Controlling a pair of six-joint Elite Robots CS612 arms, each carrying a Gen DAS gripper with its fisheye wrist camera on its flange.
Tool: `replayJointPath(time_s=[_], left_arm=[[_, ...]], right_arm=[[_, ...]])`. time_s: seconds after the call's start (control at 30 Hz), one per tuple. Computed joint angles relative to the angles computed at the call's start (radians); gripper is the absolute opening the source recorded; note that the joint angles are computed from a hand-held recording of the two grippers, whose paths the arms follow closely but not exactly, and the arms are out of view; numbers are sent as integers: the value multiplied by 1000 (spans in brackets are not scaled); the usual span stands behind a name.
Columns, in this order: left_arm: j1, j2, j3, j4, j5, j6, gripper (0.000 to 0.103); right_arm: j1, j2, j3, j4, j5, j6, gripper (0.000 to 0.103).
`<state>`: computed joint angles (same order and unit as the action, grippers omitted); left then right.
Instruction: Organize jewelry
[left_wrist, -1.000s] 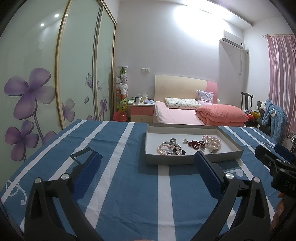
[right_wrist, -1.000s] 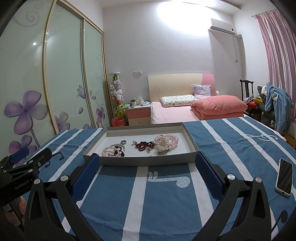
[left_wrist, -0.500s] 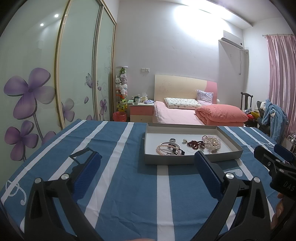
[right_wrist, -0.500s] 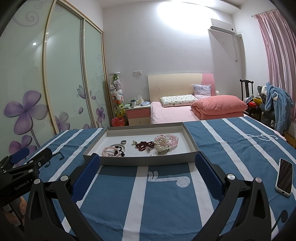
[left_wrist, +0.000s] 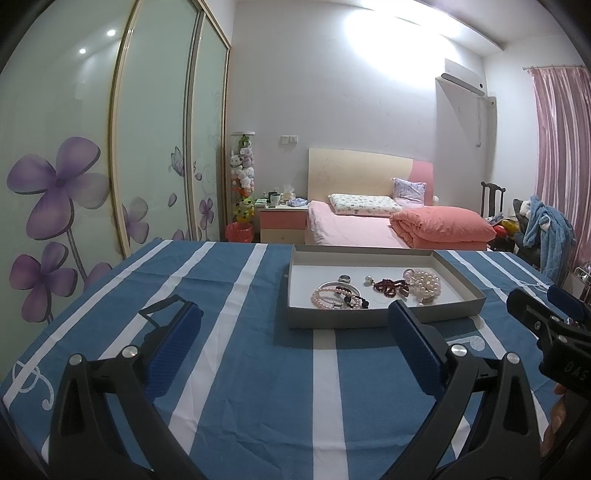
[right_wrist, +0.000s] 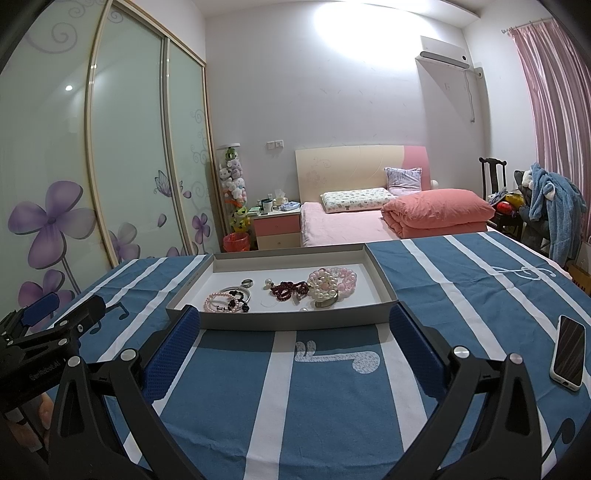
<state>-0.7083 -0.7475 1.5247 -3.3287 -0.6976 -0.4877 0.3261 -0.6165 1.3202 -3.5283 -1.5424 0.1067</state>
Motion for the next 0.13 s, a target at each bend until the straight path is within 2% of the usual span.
replayJointPath(time_s=[0.13], left_arm=[[0,0,0,-2,-1,3,99]], right_arm=[[0,1,0,-1,1,0,101]])
